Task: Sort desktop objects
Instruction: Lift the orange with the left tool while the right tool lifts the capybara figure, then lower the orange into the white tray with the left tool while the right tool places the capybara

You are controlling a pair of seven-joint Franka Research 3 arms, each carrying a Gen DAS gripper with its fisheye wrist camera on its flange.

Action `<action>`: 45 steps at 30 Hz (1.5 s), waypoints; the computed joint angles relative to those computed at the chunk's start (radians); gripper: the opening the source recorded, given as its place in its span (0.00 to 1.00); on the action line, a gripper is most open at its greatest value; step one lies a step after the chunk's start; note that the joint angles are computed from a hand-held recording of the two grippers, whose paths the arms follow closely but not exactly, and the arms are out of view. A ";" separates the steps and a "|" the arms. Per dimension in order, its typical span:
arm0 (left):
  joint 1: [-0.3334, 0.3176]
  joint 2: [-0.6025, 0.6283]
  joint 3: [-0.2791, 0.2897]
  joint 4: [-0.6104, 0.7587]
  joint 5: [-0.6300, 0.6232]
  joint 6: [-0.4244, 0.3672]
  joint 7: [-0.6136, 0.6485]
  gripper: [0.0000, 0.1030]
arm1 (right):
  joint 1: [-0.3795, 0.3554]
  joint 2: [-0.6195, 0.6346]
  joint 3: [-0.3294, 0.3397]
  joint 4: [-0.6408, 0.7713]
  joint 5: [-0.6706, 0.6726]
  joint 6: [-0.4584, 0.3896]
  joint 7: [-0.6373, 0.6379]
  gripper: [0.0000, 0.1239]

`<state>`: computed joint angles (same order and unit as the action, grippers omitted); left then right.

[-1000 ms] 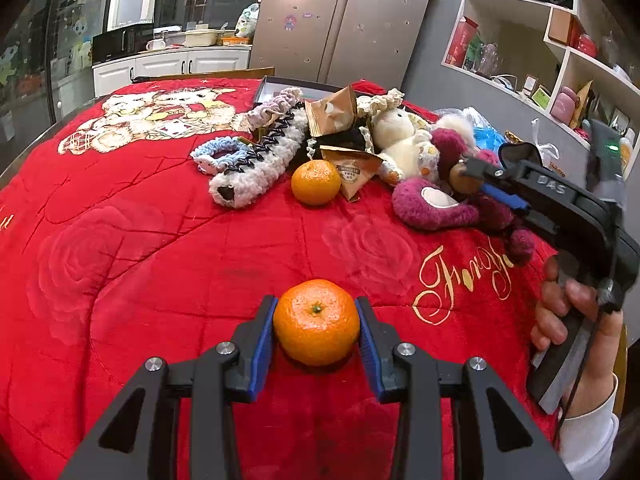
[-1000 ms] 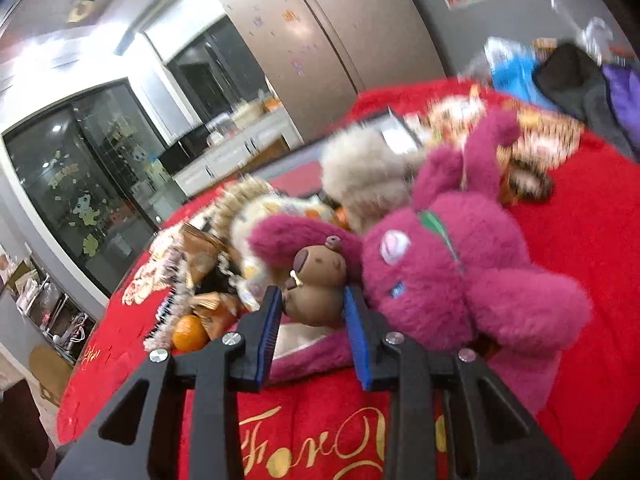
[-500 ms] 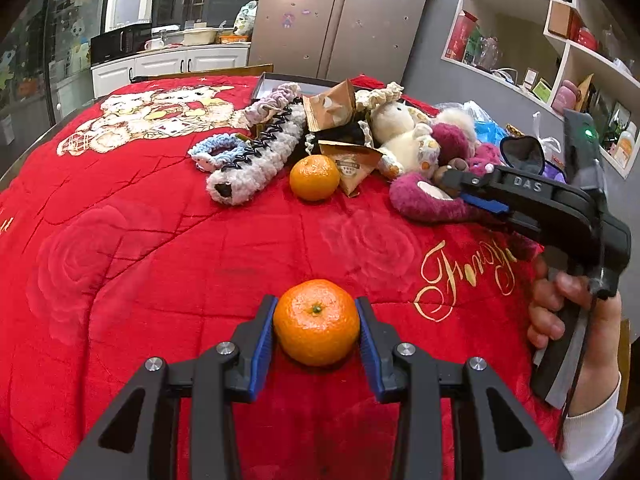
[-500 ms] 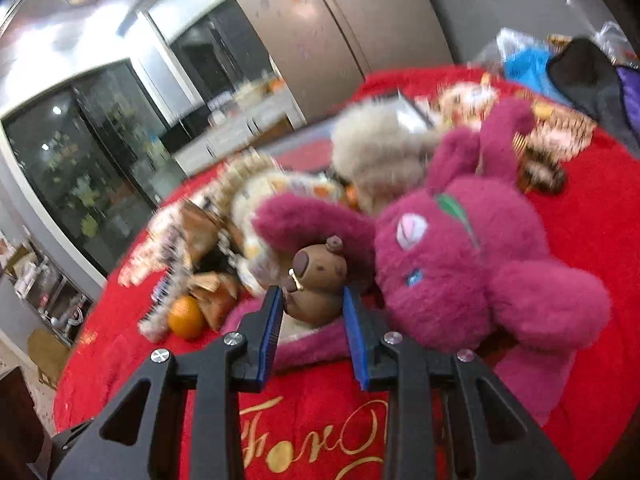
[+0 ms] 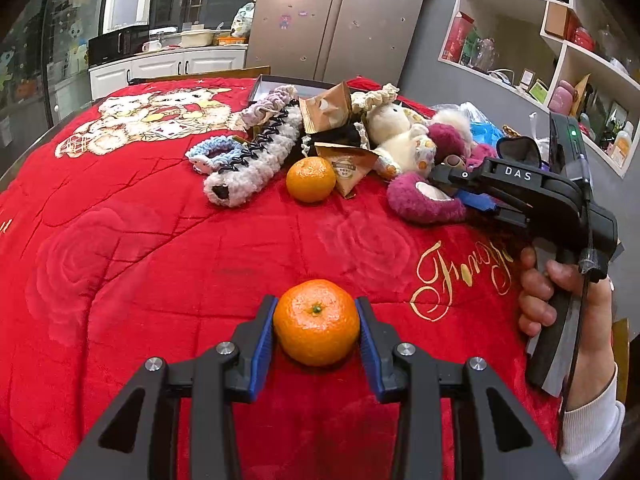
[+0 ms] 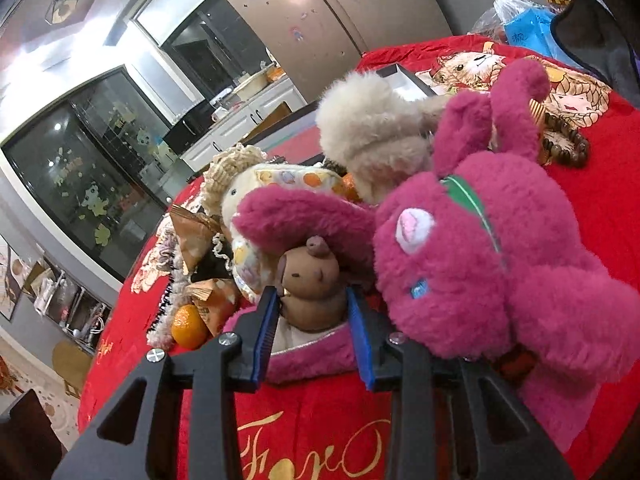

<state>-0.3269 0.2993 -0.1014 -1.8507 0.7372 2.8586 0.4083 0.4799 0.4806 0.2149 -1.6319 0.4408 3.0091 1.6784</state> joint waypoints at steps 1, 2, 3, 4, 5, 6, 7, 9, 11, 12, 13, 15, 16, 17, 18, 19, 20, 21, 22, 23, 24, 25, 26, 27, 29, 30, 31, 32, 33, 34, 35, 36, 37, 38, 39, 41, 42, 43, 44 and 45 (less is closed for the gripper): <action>0.000 0.001 0.000 0.001 -0.001 0.000 0.000 0.38 | -0.002 -0.002 0.004 -0.005 0.003 0.010 -0.005 0.28; 0.000 0.001 0.000 0.001 -0.001 0.000 0.000 0.38 | -0.007 -0.006 0.013 -0.014 0.008 0.027 -0.014 0.28; -0.002 0.001 0.002 0.002 0.001 -0.001 -0.003 0.38 | -0.010 -0.013 0.019 -0.024 0.012 0.041 -0.023 0.28; -0.003 0.000 0.004 0.001 0.005 0.000 -0.007 0.38 | -0.013 -0.020 0.026 -0.037 0.016 0.059 -0.033 0.28; -0.006 -0.002 0.007 -0.001 0.013 0.004 -0.014 0.38 | -0.015 -0.028 0.032 -0.049 0.018 0.076 -0.042 0.28; -0.011 -0.005 0.014 -0.004 0.029 0.009 -0.030 0.38 | -0.028 -0.037 0.054 -0.068 0.026 0.108 -0.066 0.28; -0.017 -0.007 0.022 -0.005 0.048 0.009 -0.049 0.38 | -0.040 -0.046 0.074 -0.084 0.032 0.135 -0.086 0.28; -0.028 -0.015 0.034 -0.008 0.093 0.006 -0.093 0.38 | -0.066 -0.065 0.118 -0.120 0.041 0.198 -0.126 0.28; -0.023 -0.012 0.026 0.002 0.101 -0.014 -0.096 0.38 | -0.078 -0.079 0.145 -0.149 0.030 0.255 -0.150 0.28; -0.015 -0.007 0.015 0.009 0.088 -0.022 -0.078 0.38 | -0.072 -0.086 0.144 -0.159 0.020 0.269 -0.151 0.28; -0.011 -0.006 0.010 0.010 0.085 -0.018 -0.072 0.38 | -0.051 -0.093 0.124 -0.165 0.006 0.280 -0.149 0.28; -0.016 -0.010 0.019 0.007 0.114 -0.001 -0.092 0.38 | -0.012 -0.103 0.085 -0.172 -0.018 0.289 -0.143 0.28; -0.019 -0.013 0.026 0.004 0.136 0.015 -0.112 0.38 | 0.034 -0.111 0.039 -0.175 -0.027 0.292 -0.135 0.28; -0.018 -0.015 0.030 0.002 0.152 0.036 -0.124 0.38 | 0.056 -0.118 0.018 -0.183 -0.035 0.301 -0.131 0.28; -0.011 -0.015 0.031 -0.003 0.157 0.068 -0.132 0.38 | 0.062 -0.122 0.016 -0.189 -0.045 0.315 -0.131 0.28; -0.005 -0.013 0.028 -0.002 0.150 0.081 -0.127 0.38 | 0.071 -0.126 0.009 -0.196 -0.052 0.332 -0.129 0.28; -0.001 -0.012 0.027 -0.003 0.142 0.093 -0.127 0.38 | 0.079 -0.130 0.003 -0.203 -0.059 0.342 -0.129 0.28; 0.002 -0.012 0.031 -0.007 0.140 0.113 -0.134 0.38 | 0.084 -0.135 0.000 -0.212 -0.067 0.356 -0.130 0.28; 0.003 -0.013 0.036 -0.011 0.139 0.133 -0.141 0.38 | 0.093 -0.139 -0.006 -0.217 -0.072 0.364 -0.132 0.28; -0.003 -0.014 0.045 -0.011 0.146 0.138 -0.152 0.38 | 0.110 -0.141 -0.023 -0.217 -0.071 0.367 -0.133 0.28; -0.015 -0.016 0.059 -0.008 0.166 0.134 -0.170 0.38 | 0.136 -0.145 -0.048 -0.220 -0.066 0.370 -0.138 0.28; -0.028 -0.019 0.071 -0.002 0.193 0.119 -0.190 0.38 | 0.138 -0.148 -0.047 -0.222 -0.068 0.372 -0.140 0.28; -0.040 -0.023 0.081 0.007 0.228 0.099 -0.210 0.38 | 0.124 -0.146 -0.033 -0.220 -0.077 0.373 -0.140 0.28; -0.043 -0.025 0.081 0.014 0.253 0.086 -0.223 0.38 | 0.107 -0.147 -0.013 -0.222 -0.086 0.375 -0.136 0.28; -0.034 -0.028 0.065 0.033 0.275 0.058 -0.215 0.38 | 0.051 -0.148 0.047 -0.226 -0.117 0.380 -0.122 0.28; -0.021 -0.028 0.049 0.044 0.258 0.047 -0.186 0.38 | 0.020 -0.148 0.081 -0.230 -0.136 0.385 -0.113 0.28; -0.011 -0.028 0.038 0.055 0.245 0.039 -0.161 0.38 | -0.014 -0.147 0.117 -0.232 -0.160 0.390 -0.101 0.28; -0.004 -0.029 0.032 0.063 0.237 0.036 -0.143 0.38 | -0.045 -0.141 0.146 -0.228 -0.183 0.390 -0.089 0.28; 0.005 -0.027 0.024 0.079 0.223 0.033 -0.112 0.38 | -0.059 -0.138 0.160 -0.222 -0.196 0.388 -0.076 0.28; 0.011 -0.025 0.019 0.100 0.212 0.024 -0.079 0.38 | -0.063 -0.133 0.163 -0.210 -0.205 0.382 -0.067 0.28; 0.012 -0.021 0.017 0.120 0.208 0.013 -0.054 0.38 | -0.066 -0.130 0.164 -0.199 -0.210 0.373 -0.059 0.28; 0.012 -0.014 0.016 0.147 0.204 0.000 -0.025 0.38 | -0.051 -0.127 0.145 -0.180 -0.204 0.355 -0.053 0.28; 0.012 -0.006 0.017 0.172 0.203 -0.013 -0.002 0.38 | -0.021 -0.122 0.110 -0.155 -0.194 0.333 -0.052 0.28; 0.013 0.008 0.017 0.206 0.195 -0.028 0.029 0.38 | 0.006 -0.116 0.076 -0.127 -0.186 0.308 -0.055 0.28; 0.015 0.029 0.016 0.250 0.183 -0.047 0.067 0.38 | 0.048 -0.110 0.027 -0.100 -0.176 0.285 -0.055 0.28; 0.001 0.073 0.035 0.334 0.193 -0.081 0.101 0.38 | 0.148 -0.089 -0.098 -0.020 -0.166 0.212 -0.033 0.28; -0.003 0.112 0.042 0.400 0.187 -0.108 0.132 0.38 | 0.164 -0.071 -0.124 0.025 -0.170 0.177 -0.022 0.28; 0.005 0.137 0.034 0.439 0.165 -0.125 0.168 0.38 | 0.173 -0.054 -0.140 0.066 -0.178 0.148 -0.011 0.28; 0.014 0.185 0.026 0.512 0.109 -0.149 0.239 0.38 | 0.182 -0.029 -0.158 0.122 -0.194 0.107 0.000 0.28; 0.017 0.218 0.024 0.563 0.073 -0.160 0.278 0.38 | 0.196 -0.006 -0.182 0.173 -0.215 0.071 0.017 0.28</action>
<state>-0.3099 0.5174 -0.0774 -1.2876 0.8099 2.6985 0.6865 0.6754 0.4744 0.0327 -1.4589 0.2257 3.0799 1.6956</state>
